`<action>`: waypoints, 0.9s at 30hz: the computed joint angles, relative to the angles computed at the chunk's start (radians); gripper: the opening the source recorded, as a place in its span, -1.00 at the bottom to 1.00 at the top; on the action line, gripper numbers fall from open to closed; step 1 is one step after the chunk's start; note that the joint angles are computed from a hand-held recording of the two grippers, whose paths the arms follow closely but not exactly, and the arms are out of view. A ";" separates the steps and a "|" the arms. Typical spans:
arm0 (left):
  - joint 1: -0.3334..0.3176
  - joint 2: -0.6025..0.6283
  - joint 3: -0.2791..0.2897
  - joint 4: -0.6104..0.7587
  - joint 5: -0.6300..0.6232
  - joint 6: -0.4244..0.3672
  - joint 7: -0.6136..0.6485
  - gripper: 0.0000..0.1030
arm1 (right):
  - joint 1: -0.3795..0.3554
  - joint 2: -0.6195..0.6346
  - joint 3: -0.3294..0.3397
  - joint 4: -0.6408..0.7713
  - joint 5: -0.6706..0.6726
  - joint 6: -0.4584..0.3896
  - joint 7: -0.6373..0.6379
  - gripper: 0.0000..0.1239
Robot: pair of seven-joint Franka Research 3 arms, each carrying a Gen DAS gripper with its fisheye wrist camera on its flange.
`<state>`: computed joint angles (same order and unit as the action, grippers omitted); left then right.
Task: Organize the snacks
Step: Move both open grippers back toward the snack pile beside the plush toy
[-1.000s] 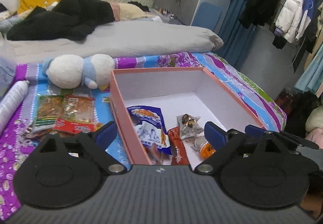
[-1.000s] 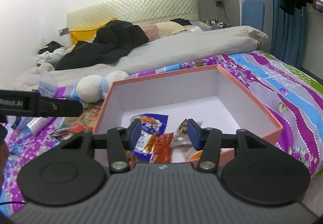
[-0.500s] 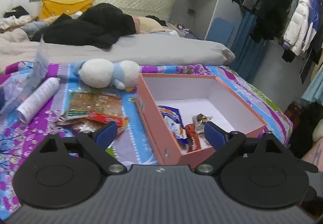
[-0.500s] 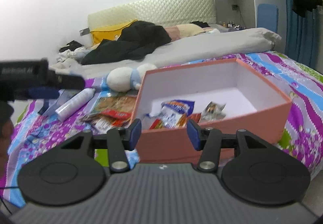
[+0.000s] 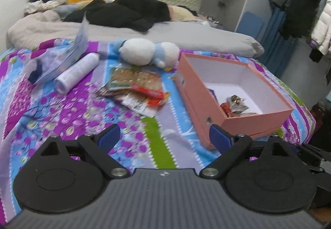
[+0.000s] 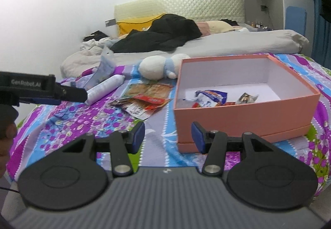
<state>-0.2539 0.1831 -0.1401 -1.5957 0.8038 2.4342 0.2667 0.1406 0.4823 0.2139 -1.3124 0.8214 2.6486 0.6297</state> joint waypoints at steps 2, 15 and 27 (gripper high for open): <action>0.005 -0.019 0.002 -0.032 -0.007 0.004 -0.011 0.85 | 0.001 -0.006 0.003 -0.011 0.001 -0.004 -0.007 -0.15; 0.045 -0.024 0.009 -0.086 -0.009 0.052 -0.048 0.85 | 0.044 0.040 -0.006 0.036 -0.069 -0.034 0.038 -0.15; 0.076 0.017 0.034 -0.099 -0.032 0.087 -0.088 0.85 | 0.090 0.168 -0.006 0.199 -0.187 -0.071 0.095 -0.15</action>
